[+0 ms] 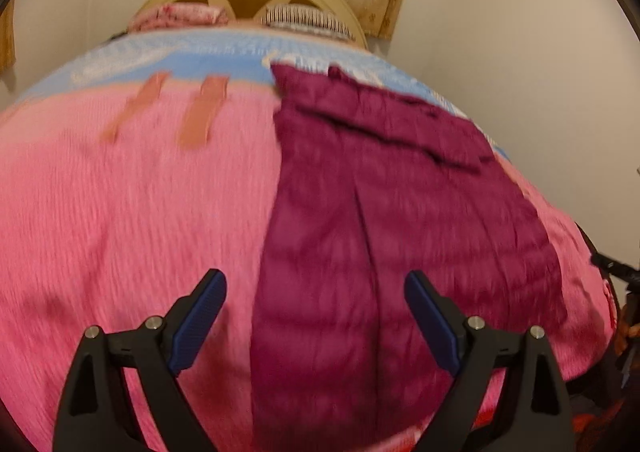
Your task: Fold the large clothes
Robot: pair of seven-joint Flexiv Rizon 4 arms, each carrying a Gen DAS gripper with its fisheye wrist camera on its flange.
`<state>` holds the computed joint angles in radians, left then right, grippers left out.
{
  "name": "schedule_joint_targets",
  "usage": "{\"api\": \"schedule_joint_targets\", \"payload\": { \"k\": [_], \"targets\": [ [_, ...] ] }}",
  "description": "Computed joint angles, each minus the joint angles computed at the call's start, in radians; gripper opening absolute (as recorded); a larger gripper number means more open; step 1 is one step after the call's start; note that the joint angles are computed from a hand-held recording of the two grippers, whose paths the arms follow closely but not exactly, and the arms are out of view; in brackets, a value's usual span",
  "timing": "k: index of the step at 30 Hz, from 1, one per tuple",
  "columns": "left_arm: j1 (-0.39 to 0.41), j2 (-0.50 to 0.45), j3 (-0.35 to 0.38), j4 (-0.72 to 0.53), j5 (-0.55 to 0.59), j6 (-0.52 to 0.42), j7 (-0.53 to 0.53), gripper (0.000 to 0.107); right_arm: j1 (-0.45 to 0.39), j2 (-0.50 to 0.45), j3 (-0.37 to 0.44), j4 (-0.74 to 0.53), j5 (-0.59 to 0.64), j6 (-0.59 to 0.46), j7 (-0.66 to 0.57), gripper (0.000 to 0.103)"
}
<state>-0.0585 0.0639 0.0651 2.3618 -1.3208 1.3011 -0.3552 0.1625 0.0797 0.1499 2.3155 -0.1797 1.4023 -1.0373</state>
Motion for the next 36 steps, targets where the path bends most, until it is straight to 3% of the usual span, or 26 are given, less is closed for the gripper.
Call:
{"api": "schedule_joint_targets", "payload": {
  "k": [2, 5, 7, 10, 12, 15, 18, 22, 25, 26, 27, 28, 30, 31, 32, 35, 36],
  "targets": [
    [-0.005, 0.021, 0.007, 0.033, -0.034, -0.013, 0.015, 0.093, 0.009, 0.001, 0.011, 0.032, 0.010, 0.011, -0.008, 0.071],
    [0.009, 0.046, 0.029, 0.075, -0.019, -0.071, 0.001, 0.093, -0.018, -0.015, 0.023, 0.066, -0.114, 0.013, 0.098, 0.071],
    [0.022, 0.048, 0.036, 0.095, 0.009, -0.082, -0.019, 0.093, -0.004, -0.019, 0.017, 0.075, -0.070, -0.005, 0.088, 0.071],
    [0.028, 0.056, 0.041, 0.118, -0.015, -0.097, 0.003, 0.093, -0.021, -0.022, 0.014, 0.108, -0.137, 0.030, 0.143, 0.071],
    [0.032, 0.059, 0.043, 0.124, -0.051, -0.127, 0.024, 0.092, -0.009, -0.026, 0.012, 0.107, -0.119, 0.027, 0.119, 0.071],
    [0.035, 0.049, 0.032, 0.127, -0.064, -0.138, 0.029, 0.086, 0.052, -0.046, 0.009, 0.072, 0.057, -0.006, -0.012, 0.071],
    [0.046, 0.040, 0.034, 0.127, -0.024, -0.175, 0.018, 0.084, 0.041, -0.051, 0.017, 0.072, -0.011, -0.026, 0.008, 0.071],
    [0.055, 0.027, 0.033, 0.124, -0.020, -0.195, 0.011, 0.084, 0.050, -0.051, 0.020, 0.064, 0.022, -0.045, -0.042, 0.071],
    [0.058, 0.019, 0.030, 0.119, -0.065, -0.216, 0.018, 0.083, 0.034, -0.072, 0.008, 0.074, -0.119, -0.030, 0.035, 0.071],
    [0.057, 0.019, 0.028, 0.119, -0.076, -0.221, 0.026, 0.079, 0.028, -0.079, 0.001, 0.077, -0.182, -0.028, 0.069, 0.071],
    [0.063, 0.018, 0.032, 0.117, -0.068, -0.237, 0.027, 0.066, 0.025, -0.083, -0.002, 0.075, -0.216, -0.036, 0.080, 0.071],
    [0.067, 0.018, 0.034, 0.117, -0.054, -0.255, 0.021, 0.050, 0.022, -0.083, -0.005, 0.077, -0.260, -0.047, 0.099, 0.066],
    [0.073, 0.020, 0.035, 0.118, -0.034, -0.275, 0.010, 0.030, 0.034, -0.086, 0.010, 0.058, -0.167, -0.088, 0.007, 0.023],
    [0.069, 0.024, 0.030, 0.121, -0.049, -0.269, 0.019, 0.025, 0.045, -0.092, 0.023, 0.036, -0.037, -0.103, -0.073, 0.009],
    [0.065, 0.033, 0.029, 0.125, -0.064, -0.271, 0.033, 0.022, 0.037, -0.100, 0.044, 0.026, 0.064, -0.095, -0.126, 0.009],
    [0.062, 0.061, 0.033, 0.129, -0.083, -0.290, 0.054, 0.014, 0.054, -0.085, 0.035, 0.043, 0.133, -0.054, -0.167, 0.006],
    [0.063, 0.070, 0.037, 0.129, -0.088, -0.298, 0.061, 0.013, 0.060, -0.072, 0.045, 0.035, 0.234, -0.040, -0.230, 0.005]
  ]
}}
